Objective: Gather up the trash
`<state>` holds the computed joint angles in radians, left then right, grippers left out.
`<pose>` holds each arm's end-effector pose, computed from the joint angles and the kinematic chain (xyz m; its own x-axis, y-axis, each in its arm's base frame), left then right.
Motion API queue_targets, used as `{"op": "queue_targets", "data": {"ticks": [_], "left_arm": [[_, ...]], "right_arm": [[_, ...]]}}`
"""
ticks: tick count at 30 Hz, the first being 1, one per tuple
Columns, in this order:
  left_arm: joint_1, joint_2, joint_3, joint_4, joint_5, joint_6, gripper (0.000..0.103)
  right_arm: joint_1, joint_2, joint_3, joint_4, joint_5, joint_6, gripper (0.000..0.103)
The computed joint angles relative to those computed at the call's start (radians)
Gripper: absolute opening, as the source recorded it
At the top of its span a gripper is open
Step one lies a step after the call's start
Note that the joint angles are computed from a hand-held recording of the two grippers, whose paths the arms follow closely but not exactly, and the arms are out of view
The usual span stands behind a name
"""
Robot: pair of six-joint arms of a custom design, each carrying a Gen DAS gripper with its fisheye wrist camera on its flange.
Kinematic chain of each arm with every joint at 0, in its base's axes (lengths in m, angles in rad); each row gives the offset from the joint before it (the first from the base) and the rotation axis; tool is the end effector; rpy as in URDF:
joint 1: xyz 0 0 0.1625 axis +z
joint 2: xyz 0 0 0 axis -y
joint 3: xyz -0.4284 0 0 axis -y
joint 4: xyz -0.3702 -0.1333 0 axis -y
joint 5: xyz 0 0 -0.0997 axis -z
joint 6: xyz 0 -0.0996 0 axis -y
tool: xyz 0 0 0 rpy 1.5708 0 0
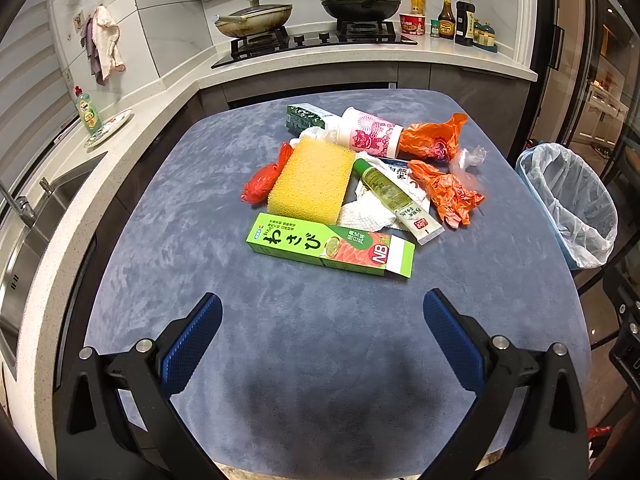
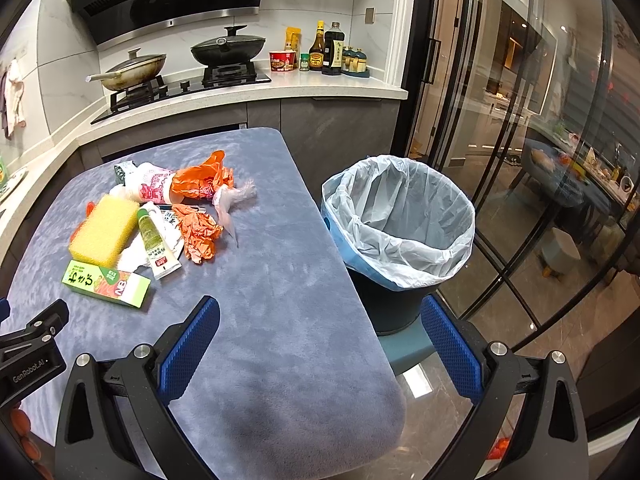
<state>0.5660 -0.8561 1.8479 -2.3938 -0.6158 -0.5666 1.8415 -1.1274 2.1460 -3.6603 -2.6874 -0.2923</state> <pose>-0.3677 -0.4879 0.1027 -0.6103 0.1896 -0.7691 0.5979 0.7472 -0.2902 0.1663 -0.4355 0.3008 -0.5698 0.4823 0.6654 -0.3053 0.6275 -0.7163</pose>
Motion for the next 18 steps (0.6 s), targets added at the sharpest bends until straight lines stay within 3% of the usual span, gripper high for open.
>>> {"op": "queue_targets", "data": {"ticks": [18], "left_arm": [[0.004,0.002,0.0,-0.023,-0.009,0.001,0.096]], "right_arm": [[-0.006,0.004,-0.001,-0.007,0.001,-0.008,0.096]]}}
